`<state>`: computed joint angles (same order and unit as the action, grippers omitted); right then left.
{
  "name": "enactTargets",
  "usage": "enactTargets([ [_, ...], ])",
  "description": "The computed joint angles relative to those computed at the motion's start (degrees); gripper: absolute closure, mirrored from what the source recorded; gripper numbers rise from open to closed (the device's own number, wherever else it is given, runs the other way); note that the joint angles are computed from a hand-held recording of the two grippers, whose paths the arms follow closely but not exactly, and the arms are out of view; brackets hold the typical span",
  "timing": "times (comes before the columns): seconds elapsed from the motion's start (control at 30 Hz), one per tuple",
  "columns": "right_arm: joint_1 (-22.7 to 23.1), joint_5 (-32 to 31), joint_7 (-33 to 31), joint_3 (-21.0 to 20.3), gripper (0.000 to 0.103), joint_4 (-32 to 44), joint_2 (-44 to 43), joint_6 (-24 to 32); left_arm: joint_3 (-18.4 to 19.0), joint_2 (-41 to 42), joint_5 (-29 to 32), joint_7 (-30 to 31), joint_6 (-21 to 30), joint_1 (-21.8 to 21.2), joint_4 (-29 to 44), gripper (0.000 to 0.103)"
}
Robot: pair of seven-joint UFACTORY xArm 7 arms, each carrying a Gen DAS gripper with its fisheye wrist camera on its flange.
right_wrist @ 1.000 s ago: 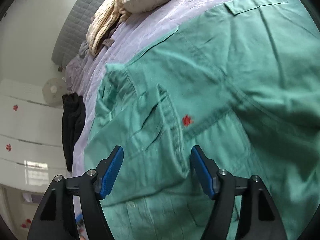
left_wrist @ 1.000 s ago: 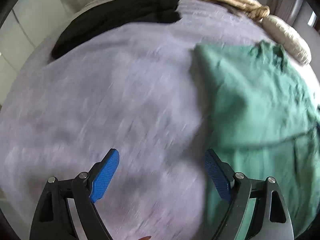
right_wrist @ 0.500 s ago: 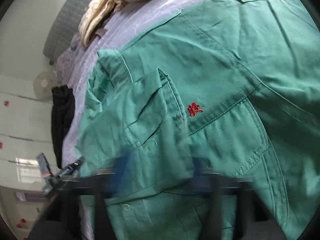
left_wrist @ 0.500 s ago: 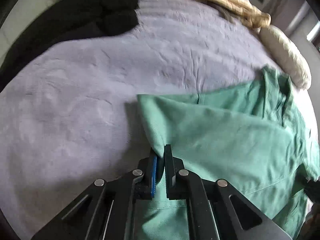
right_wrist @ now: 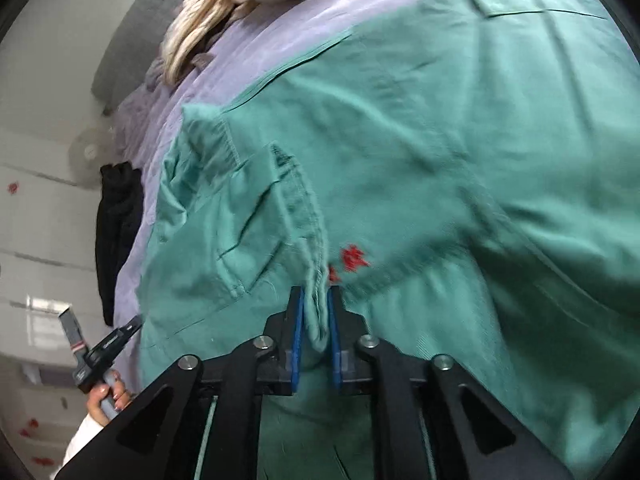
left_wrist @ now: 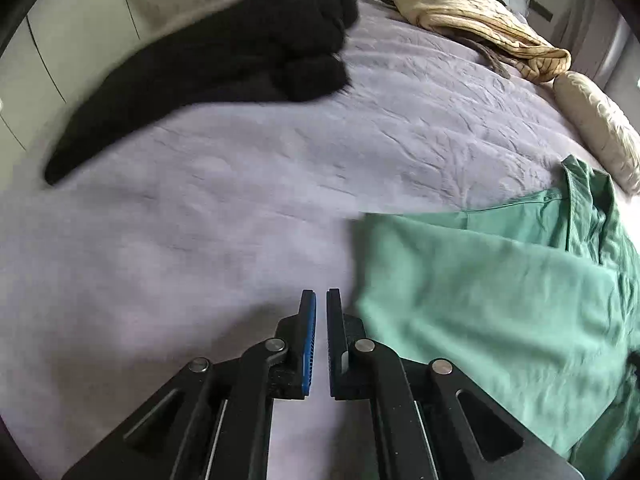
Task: Fold large clothes
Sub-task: 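Fold the held side panel over toward the buttons, then open both grippers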
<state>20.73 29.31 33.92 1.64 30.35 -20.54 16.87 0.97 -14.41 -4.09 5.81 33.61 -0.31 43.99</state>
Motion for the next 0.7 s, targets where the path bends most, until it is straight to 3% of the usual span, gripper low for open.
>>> enactTargets([
  [0.1,-2.48,-4.76,4.08,2.78,0.080,-1.22,-5.09,2.54,3.31,-6.44,-5.07,7.92,6.07,-1.28,-1.16,0.097],
  [0.27,2.08,-4.32,1.94,1.42,0.080,0.28,-4.57,-1.22,3.55,-16.61,-9.38,14.08,12.81,-4.30,-6.84,0.097],
  [0.43,0.19,-6.37,5.26,3.67,0.080,2.44,2.19,-2.29,-1.29,-16.37,-4.60,8.65,10.98,-2.64,-13.02,0.097],
  [0.47,1.02,-4.61,4.88,2.86,0.085,1.40,2.74,-2.32,-0.95,-16.61,-3.92,8.38,10.31,-2.40,-14.27,0.097],
  [0.53,6.51,2.56,0.81,-1.35,0.087,-2.30,0.70,-6.50,1.58,-18.08,-4.72,10.33,9.25,-2.78,-16.11,0.097],
  [0.63,3.39,-0.22,3.94,1.31,0.085,-4.85,-3.70,-2.72,1.37,-18.42,-2.34,9.80,11.54,-1.40,-15.05,0.097],
  [0.7,3.87,-0.13,4.85,0.94,0.084,-6.52,-6.73,-1.57,-0.16,-19.16,-0.27,7.60,13.56,-0.26,-14.05,0.097],
])
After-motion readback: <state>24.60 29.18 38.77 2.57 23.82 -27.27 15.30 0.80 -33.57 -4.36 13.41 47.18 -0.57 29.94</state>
